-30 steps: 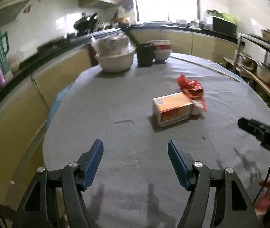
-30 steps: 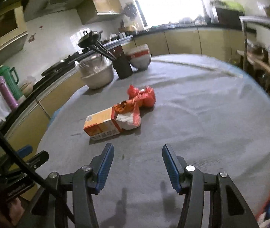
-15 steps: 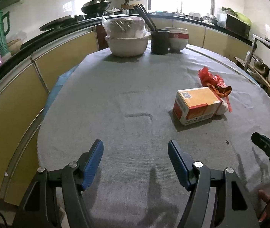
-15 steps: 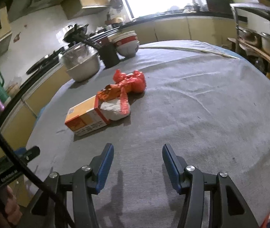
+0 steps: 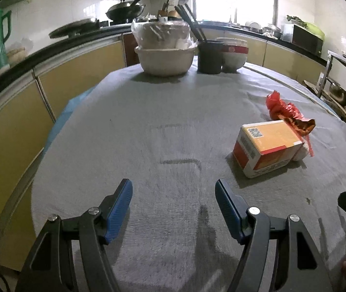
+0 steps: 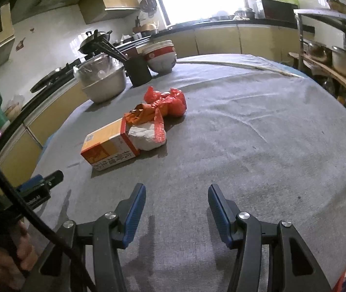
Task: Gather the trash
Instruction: 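Move both tools back over the table toward the medicine box and orange bag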
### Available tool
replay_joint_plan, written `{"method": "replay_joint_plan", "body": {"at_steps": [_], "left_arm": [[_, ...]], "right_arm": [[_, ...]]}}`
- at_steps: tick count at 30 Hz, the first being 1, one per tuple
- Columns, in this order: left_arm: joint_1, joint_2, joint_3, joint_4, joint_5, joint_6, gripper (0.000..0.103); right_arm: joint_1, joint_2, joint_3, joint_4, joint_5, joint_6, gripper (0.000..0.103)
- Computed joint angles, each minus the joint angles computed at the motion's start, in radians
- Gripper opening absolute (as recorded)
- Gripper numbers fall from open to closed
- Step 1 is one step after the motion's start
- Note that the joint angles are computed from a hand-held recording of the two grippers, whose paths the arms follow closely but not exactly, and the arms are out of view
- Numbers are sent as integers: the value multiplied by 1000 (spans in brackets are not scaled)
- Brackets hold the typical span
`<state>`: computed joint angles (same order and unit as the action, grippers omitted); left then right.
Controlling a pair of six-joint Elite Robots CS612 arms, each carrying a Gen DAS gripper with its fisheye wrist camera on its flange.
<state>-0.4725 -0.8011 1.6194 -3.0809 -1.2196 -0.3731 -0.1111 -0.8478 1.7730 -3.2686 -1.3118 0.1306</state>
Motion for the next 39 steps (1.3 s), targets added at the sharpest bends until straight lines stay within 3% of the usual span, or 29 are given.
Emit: {"method": "replay_joint_plan", "body": {"at_steps": [9,17,28,39], "left_arm": [[21,15,-27,84,-70,-60,71],[23,12,-13,64,-66,-88,73],[23,10,-15,65,-91,-78,81],[30,11,-10,43,-116,-92,84]], "right_arm": [[-5,4,1,-1,-1,24,57],[-7,5,4,-9,-1,36,57],[-23,10,3,-4,-2,126,57],[-21,14,6,-18,-9,100,57]]}}
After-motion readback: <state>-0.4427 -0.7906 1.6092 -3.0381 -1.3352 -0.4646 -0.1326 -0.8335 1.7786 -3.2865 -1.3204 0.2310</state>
